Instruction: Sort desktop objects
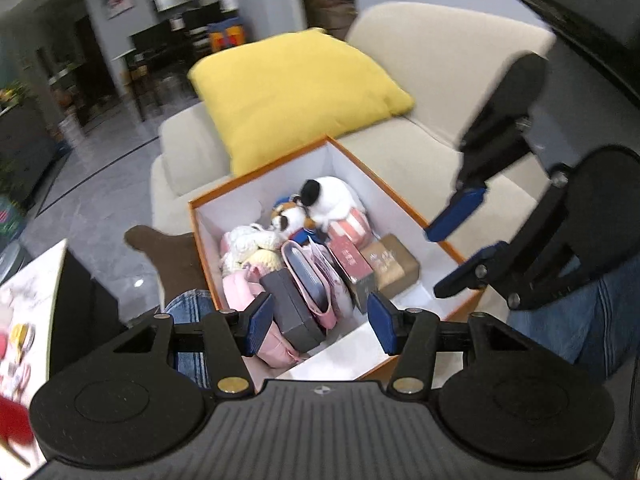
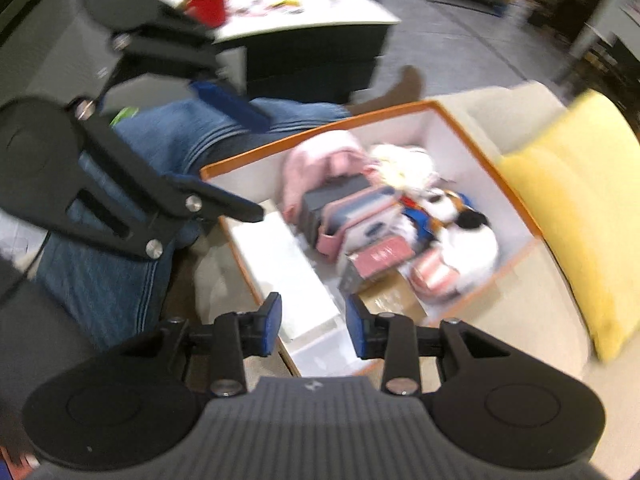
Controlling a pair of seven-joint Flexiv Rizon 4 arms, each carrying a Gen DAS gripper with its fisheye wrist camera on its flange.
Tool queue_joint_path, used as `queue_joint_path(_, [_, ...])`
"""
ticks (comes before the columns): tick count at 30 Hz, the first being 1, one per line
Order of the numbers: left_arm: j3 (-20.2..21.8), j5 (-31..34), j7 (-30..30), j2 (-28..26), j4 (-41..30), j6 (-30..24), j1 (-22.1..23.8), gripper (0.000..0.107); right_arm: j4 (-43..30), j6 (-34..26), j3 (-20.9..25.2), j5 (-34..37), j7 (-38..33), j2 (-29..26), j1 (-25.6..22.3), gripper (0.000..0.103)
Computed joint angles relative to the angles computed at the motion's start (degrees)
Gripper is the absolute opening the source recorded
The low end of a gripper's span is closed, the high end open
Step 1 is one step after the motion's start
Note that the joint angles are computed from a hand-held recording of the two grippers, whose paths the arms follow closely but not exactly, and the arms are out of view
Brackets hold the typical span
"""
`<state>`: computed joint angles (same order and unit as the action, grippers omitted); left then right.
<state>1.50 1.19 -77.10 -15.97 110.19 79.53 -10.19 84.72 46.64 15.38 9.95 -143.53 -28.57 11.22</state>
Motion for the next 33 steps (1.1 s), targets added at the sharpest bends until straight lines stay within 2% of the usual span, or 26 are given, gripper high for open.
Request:
queue_joint_path(2, [5.77, 6.34, -10.09, -0.64, -2.73, -2.15, -5.36, 0.062, 0.91, 2.03, 0.14, 2.80, 2.20, 0.75, -1.10, 0.047])
queue_joint_path(4, [8.12, 11.04, -17.54, -0.99, -4.27, -3.34, -7.87, 0.062, 1.80, 5.00, 0.44, 5.78, 4.08, 0.97, -2.20, 0.049])
queue_joint_path(8, [10.62, 18.57, -30.96, -2.01, -6.53, -4.90, -10.96, 0.064, 3.75, 10.60, 1.19, 10.32, 7.50, 0.62, -4.03, 0.055])
queue_joint_path(11, [12.90, 24.40, -42.20, -3.36, -8.61, -6.20, -13.49, 0.067, 6.22, 17.51, 2.09, 12.77, 8.70, -0.05, -4.93, 0.060])
queue_joint_path(14, [14.94, 30.13, -52.89, -4.64, -10.56, -7.00, -15.77, 0.072, 6.93, 20.81, 4.03, 15.29, 10.23, -1.08, -6.80, 0.065])
queue_joint_path(19, [15.62, 36.60, -65.30, -6.27, -12.88, -8.76, -17.16, 0.080, 8.02, 26.95, 6.50, 17.49, 12.97, -3.12, -8.61, 0.071])
queue_joint_path(22, [15.09, 39.63, -69.62, -6.82, -13.74, -11.11, -17.20, 0.082, 8.37, 31.68, 8.22, 18.07, 15.16, -4.84, -9.47, 0.077])
queue_joint_path(27, [11.51, 39.61, -70.43, -6.89, -13.40, -13.68, -14.15, 0.082, 9.32, 35.88, 9.43, 14.62, 17.61, -6.97, -9.86, 0.081])
queue_joint_path(33, [9.17, 38.59, -69.71, -7.88, -13.77, -15.14, -12.13, 0.082, 8.80, 34.53, 12.30, 10.58, 20.62, -9.30, -12.33, 0.082])
